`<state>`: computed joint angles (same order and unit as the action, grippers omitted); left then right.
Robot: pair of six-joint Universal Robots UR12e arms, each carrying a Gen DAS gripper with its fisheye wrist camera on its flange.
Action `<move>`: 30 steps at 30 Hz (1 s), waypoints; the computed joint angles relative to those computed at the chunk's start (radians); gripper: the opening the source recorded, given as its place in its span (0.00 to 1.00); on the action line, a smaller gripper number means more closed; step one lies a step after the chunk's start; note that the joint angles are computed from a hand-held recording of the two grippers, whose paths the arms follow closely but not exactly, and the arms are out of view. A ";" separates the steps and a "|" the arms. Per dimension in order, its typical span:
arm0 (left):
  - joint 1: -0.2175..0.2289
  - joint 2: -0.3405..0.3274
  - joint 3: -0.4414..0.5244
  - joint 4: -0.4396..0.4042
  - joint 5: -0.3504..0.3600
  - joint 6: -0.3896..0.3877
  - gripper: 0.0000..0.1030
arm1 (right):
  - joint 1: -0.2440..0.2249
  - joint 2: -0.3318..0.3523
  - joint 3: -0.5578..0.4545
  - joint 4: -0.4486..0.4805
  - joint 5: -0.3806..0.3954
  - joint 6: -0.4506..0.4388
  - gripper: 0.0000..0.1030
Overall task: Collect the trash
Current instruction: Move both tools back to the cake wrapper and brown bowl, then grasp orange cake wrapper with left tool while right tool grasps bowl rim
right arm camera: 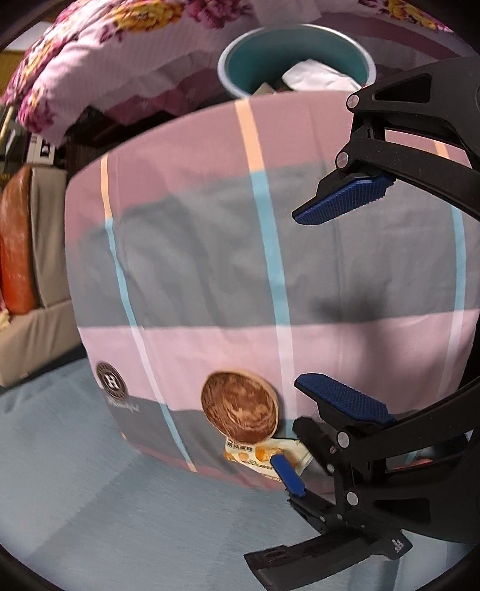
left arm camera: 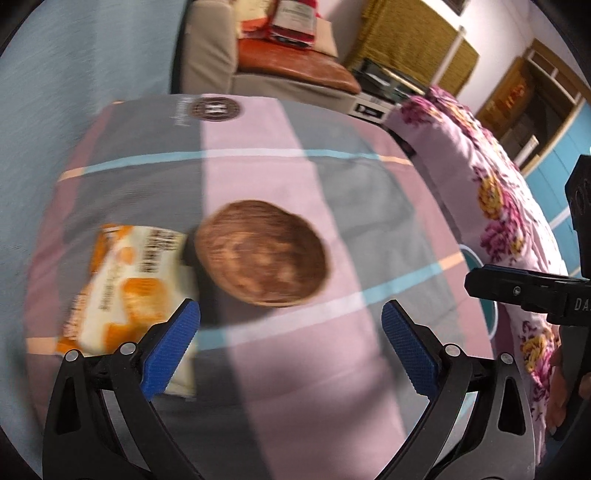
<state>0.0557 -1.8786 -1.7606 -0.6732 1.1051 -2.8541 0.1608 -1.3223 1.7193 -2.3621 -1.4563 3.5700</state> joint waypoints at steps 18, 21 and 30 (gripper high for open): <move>0.078 -0.037 0.026 0.004 0.112 -0.003 0.96 | 0.034 0.152 -0.150 0.081 0.107 -0.056 0.76; 0.082 -0.048 0.032 0.004 0.128 -0.010 0.96 | 0.039 0.169 -0.160 0.063 0.109 -0.059 0.76; 0.082 -0.068 0.036 -0.018 0.165 0.005 0.96 | 0.047 0.212 -0.180 0.045 0.132 -0.071 0.57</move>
